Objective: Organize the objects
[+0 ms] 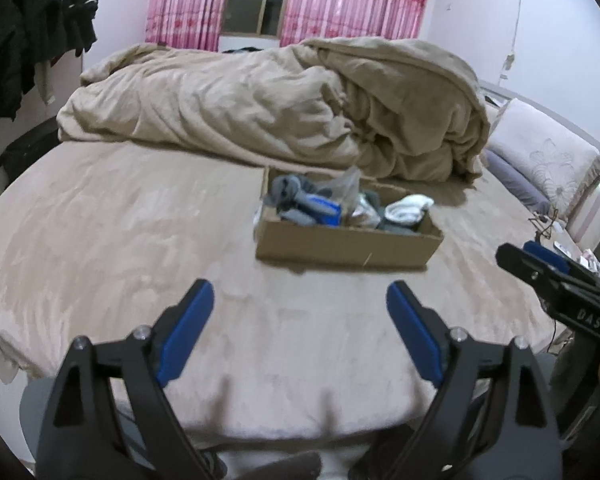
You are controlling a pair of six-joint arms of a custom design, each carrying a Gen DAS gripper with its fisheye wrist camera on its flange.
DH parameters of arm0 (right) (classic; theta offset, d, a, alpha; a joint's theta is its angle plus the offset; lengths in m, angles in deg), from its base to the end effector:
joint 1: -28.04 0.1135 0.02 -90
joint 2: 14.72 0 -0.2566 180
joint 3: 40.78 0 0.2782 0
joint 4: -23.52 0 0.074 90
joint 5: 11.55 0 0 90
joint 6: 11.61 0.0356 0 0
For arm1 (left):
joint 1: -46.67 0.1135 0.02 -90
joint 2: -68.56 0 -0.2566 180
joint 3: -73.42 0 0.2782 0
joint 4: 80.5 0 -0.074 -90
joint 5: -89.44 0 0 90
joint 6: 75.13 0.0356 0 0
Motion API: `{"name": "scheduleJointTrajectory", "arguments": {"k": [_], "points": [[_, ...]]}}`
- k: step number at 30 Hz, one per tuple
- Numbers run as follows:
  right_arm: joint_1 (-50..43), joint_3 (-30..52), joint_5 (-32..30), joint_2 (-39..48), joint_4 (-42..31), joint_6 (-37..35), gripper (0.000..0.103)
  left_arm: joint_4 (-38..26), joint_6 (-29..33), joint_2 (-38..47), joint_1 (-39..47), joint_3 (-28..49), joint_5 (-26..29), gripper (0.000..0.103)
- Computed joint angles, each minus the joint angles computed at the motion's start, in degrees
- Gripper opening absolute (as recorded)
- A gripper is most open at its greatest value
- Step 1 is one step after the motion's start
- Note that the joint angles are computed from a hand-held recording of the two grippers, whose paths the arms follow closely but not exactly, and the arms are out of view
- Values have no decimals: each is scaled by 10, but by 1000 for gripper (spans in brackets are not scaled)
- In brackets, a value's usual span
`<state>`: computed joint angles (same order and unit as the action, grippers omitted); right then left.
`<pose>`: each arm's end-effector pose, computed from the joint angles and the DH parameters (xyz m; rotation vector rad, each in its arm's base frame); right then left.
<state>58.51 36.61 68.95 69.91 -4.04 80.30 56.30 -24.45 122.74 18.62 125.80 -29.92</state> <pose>0.3087 0.1884 0.2716 -0.6383 2.1187 0.4986 0.2043 -0.0891 0.2386 -0.4581 2.1875 -0.0261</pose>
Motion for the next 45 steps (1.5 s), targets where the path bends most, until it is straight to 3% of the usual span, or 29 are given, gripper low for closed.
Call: {"name": "scheduleJointTrajectory", "arguments": {"k": [14, 45], "points": [[0, -16, 8, -3, 0, -1, 86, -6, -11, 15, -23, 3, -22, 90], [2, -17, 5, 7, 6, 0, 86, -1, -4, 10, -9, -3, -13, 90]]}}
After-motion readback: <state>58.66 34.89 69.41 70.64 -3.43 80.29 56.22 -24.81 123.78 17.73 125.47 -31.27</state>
